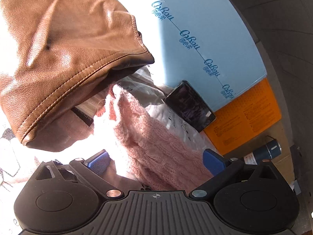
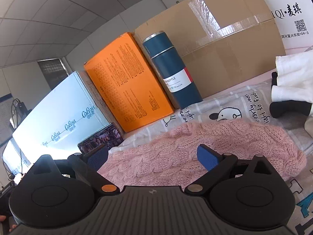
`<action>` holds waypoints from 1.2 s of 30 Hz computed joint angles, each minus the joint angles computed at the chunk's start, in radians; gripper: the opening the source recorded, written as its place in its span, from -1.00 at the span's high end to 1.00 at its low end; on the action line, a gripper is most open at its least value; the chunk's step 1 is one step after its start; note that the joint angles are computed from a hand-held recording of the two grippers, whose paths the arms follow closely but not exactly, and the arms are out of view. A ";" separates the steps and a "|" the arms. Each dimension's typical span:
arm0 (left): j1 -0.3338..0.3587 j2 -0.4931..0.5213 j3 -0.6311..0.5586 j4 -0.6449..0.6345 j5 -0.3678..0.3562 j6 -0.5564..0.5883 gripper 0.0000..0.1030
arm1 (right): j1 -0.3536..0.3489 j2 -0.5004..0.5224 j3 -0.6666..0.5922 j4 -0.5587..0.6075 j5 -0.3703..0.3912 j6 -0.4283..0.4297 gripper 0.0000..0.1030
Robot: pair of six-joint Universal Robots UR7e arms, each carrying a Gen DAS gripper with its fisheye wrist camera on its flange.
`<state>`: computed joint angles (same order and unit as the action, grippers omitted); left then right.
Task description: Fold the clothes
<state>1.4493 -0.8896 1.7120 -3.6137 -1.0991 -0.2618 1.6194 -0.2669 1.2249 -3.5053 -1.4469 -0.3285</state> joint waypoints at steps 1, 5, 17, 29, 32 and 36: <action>-0.003 0.022 -0.023 -0.021 0.013 0.018 -1.00 | 0.000 0.000 0.001 -0.001 0.001 -0.004 -0.90; -0.004 0.088 -0.098 -0.075 0.026 0.078 -1.00 | 0.001 0.001 -0.011 0.036 -0.014 -0.008 -0.90; -0.034 0.137 -0.103 -0.204 0.077 0.342 0.36 | 0.004 0.001 -0.009 0.058 -0.018 -0.044 -0.90; -0.126 0.113 0.064 -0.654 -0.009 0.590 0.74 | -0.002 -0.005 0.016 0.010 0.027 -0.047 -0.90; -0.154 0.115 0.060 -0.732 0.117 0.692 0.73 | -0.005 -0.010 0.027 -0.005 0.048 -0.045 -0.90; -0.169 0.136 0.011 -0.726 0.277 0.844 0.70 | -0.005 -0.015 0.035 -0.006 0.058 -0.050 -0.90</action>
